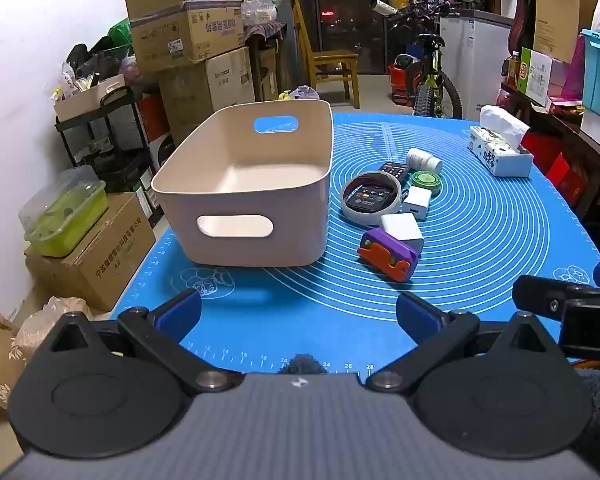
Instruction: Organize rigid objects
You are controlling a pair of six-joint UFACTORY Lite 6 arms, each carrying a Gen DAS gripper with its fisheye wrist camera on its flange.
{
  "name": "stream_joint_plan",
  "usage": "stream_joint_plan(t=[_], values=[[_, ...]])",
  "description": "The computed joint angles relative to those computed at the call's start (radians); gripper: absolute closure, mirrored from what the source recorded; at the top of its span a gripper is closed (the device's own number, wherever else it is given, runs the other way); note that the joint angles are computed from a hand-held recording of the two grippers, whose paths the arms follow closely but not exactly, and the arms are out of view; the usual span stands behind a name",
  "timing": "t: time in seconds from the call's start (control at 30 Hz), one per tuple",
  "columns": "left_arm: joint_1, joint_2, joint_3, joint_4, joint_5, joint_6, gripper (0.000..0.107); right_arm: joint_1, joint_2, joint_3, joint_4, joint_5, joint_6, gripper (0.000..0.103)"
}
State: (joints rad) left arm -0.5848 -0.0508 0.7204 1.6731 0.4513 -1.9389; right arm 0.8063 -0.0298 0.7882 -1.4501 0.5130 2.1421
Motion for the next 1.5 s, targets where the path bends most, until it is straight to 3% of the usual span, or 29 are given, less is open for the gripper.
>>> stream_joint_plan(t=[0.4,1.5], values=[[-0.008,-0.027,-0.001,-0.077,0.011,0.086,0.005,-0.012,-0.011,-0.014,-0.007,-0.016,0.011,0.002],[-0.014,0.019,0.02,-0.05,0.018,0.057,0.005,-0.022,0.007,-0.003,-0.015,-0.032,0.021,0.002]])
